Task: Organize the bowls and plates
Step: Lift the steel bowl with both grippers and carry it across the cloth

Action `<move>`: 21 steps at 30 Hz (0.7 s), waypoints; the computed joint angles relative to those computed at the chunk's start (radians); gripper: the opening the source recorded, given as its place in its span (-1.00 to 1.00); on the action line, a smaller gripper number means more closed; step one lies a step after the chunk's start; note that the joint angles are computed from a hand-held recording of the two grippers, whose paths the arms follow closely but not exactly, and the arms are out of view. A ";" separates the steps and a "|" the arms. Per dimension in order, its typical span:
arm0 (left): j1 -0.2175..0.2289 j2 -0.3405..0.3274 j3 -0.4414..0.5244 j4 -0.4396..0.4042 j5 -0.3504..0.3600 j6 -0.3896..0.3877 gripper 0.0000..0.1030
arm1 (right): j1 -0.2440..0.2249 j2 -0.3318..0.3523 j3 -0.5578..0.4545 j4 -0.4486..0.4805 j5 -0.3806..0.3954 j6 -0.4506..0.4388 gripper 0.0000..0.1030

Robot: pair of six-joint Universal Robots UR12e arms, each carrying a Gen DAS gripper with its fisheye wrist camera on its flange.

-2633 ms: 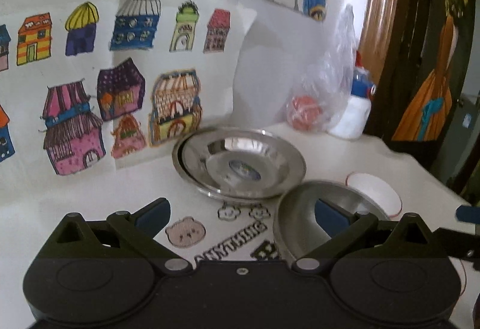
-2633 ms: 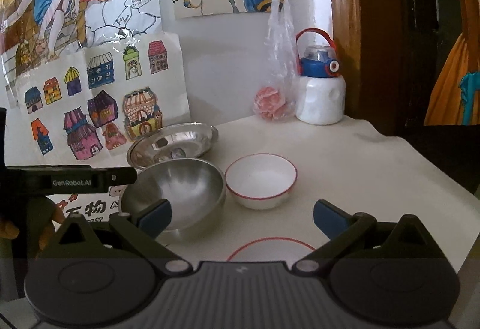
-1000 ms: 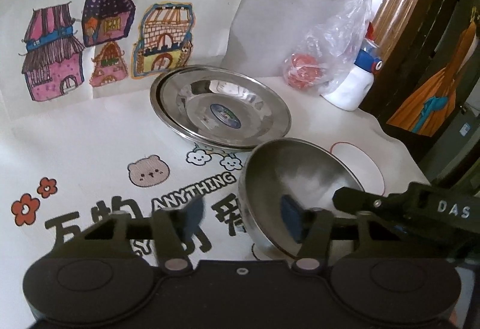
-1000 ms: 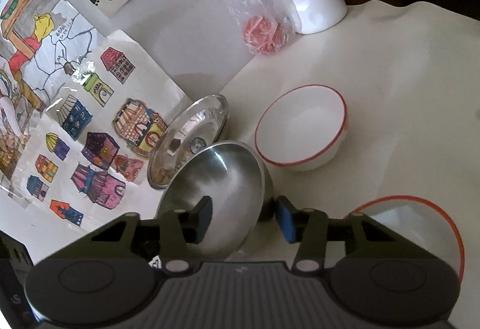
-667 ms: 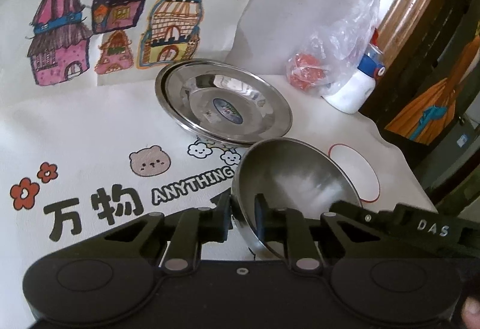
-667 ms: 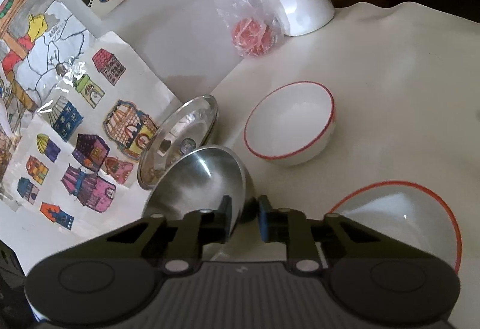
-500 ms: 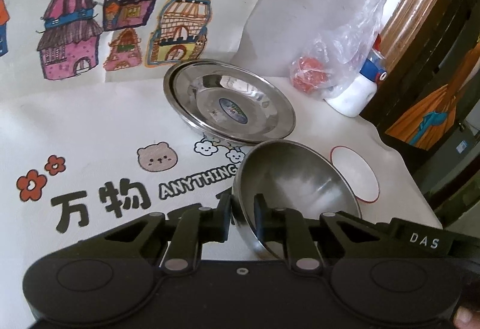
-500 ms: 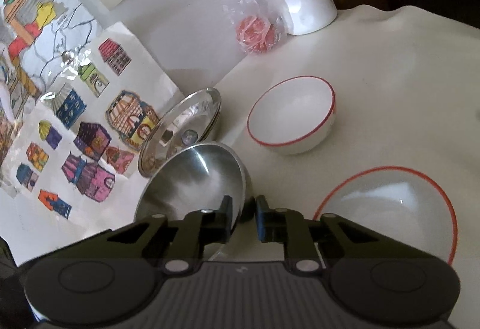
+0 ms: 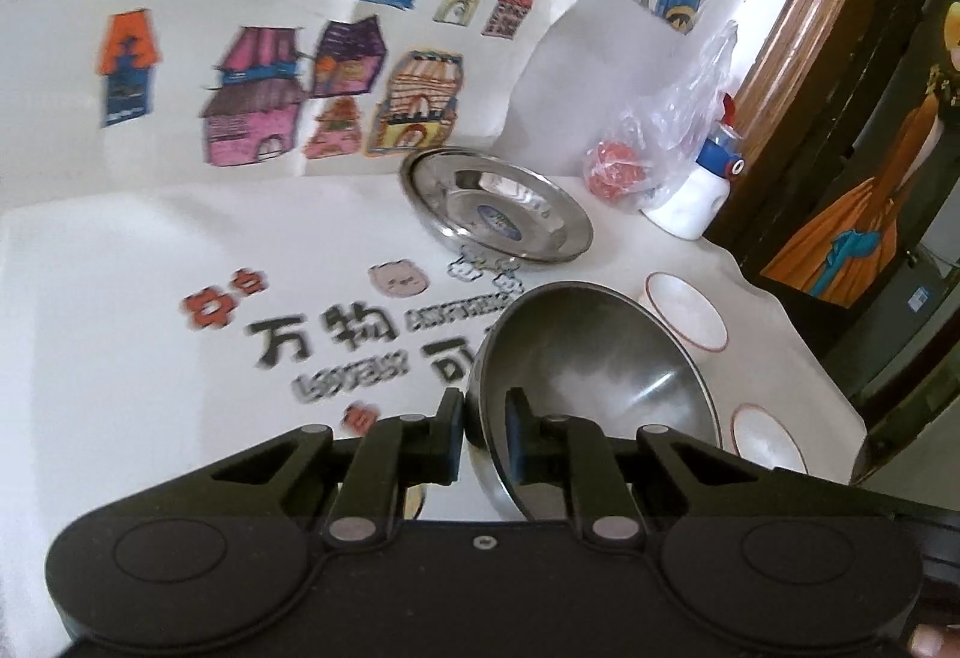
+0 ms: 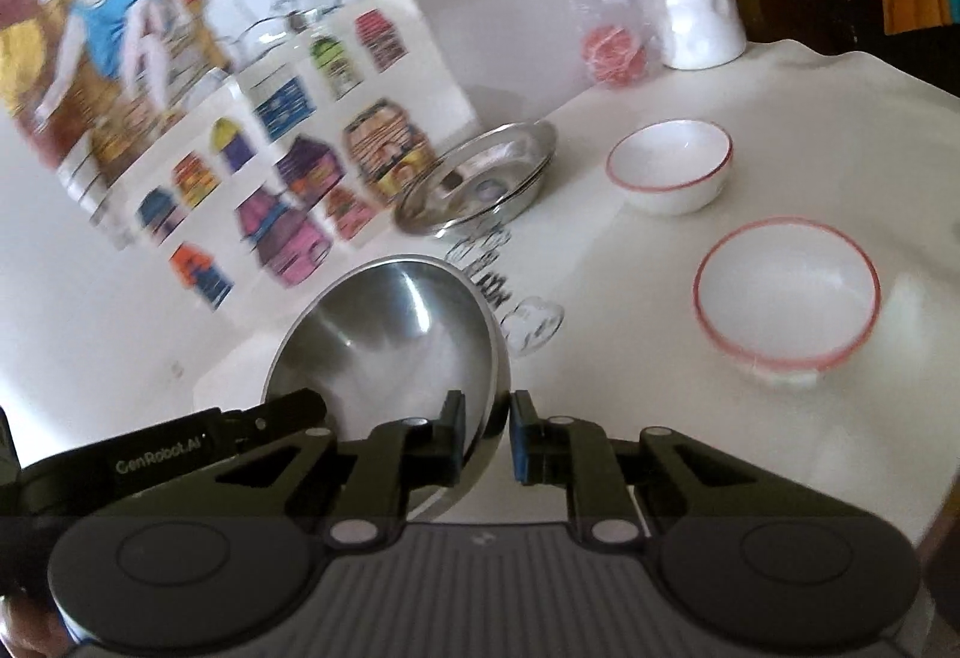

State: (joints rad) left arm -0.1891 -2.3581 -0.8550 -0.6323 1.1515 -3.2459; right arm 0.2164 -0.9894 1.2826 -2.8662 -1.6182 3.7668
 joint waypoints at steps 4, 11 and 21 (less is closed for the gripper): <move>0.016 0.069 -0.110 0.024 -0.012 0.026 -0.70 | 0.015 -0.032 0.047 0.000 0.019 0.000 -0.65; 0.038 0.146 -0.235 0.027 -0.036 0.049 -0.70 | 0.032 -0.057 0.089 0.021 0.035 -0.001 -0.64; 0.048 0.154 -0.252 -0.007 -0.019 0.037 -0.70 | 0.029 -0.036 0.063 0.053 0.080 0.008 -0.57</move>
